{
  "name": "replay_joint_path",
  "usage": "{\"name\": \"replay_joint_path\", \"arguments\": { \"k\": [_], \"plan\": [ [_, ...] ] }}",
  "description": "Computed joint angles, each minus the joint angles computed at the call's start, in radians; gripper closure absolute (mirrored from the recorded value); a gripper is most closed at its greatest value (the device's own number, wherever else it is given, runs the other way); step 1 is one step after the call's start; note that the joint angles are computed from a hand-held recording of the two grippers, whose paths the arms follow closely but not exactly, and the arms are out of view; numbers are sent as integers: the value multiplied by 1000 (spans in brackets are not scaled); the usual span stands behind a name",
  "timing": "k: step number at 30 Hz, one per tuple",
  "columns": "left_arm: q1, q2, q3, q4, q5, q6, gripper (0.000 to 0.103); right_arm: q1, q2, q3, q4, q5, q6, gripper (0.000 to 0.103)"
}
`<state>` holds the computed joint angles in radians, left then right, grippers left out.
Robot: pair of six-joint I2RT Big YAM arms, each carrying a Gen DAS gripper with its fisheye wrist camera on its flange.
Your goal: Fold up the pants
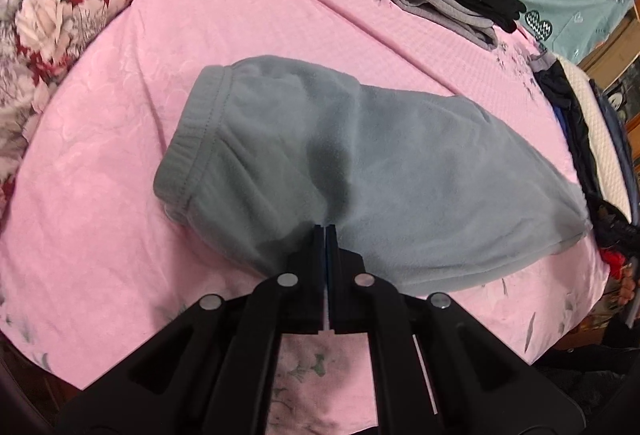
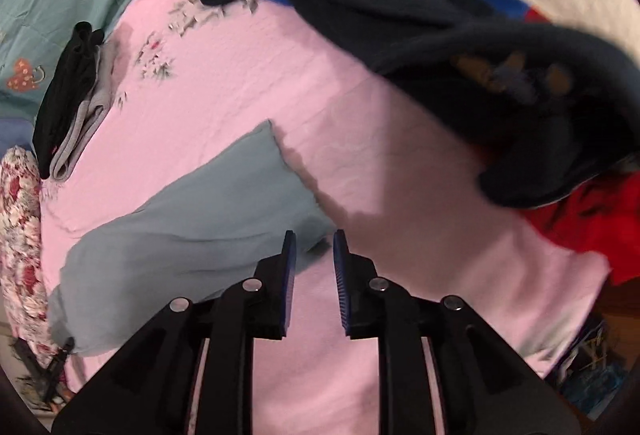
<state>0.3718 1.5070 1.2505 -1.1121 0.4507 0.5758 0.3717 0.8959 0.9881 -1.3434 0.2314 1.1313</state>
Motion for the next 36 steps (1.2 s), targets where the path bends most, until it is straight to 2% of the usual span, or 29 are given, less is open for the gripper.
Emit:
{"name": "replay_joint_path", "arguments": {
  "k": [3, 5, 9, 12, 14, 16, 17, 19, 21, 24, 26, 29, 32, 36],
  "plan": [
    [-22, -17, 10, -42, 48, 25, 100, 66, 11, 32, 43, 19, -59, 84],
    [-50, -36, 4, -48, 69, 35, 100, 97, 58, 45, 111, -20, -134, 84],
    [-128, -38, 2, -71, 127, 16, 98, 122, 175, 69, 185, -90, -199, 84],
    [-191, -21, -8, -70, 134, -5, 98, 127, 233, 77, 155, -147, -203, 83],
    [-220, -10, -15, -75, 140, 3, 98, 138, 224, 68, 156, -144, -186, 84],
    [-241, 4, -23, -93, 136, 22, 98, 154, 230, 87, 112, -150, -190, 81],
    [-249, 8, -35, -101, 125, 34, 97, 164, 237, 101, 87, -154, -194, 79],
    [-240, -9, -63, -68, 148, 36, 94, 172, 258, 123, 69, -157, -201, 76],
    [-221, -17, -76, -86, 165, 53, 94, 194, 284, 161, 90, -126, -248, 75],
    [-200, -27, -96, -92, 192, 62, 94, 221, 371, 262, 160, -120, -376, 56],
    [-192, -40, -113, -82, 201, 72, 94, 231, 458, 347, 221, -154, -475, 56],
    [-188, -42, -116, -79, 208, 83, 94, 238, 630, 515, 256, -206, -634, 56],
    [-178, -29, -107, -100, 228, 113, 94, 235, 813, 701, 237, -258, -725, 56],
    [-169, -6, -92, -135, 259, 154, 94, 231, 989, 885, 170, -251, -797, 56]
  ]
}}
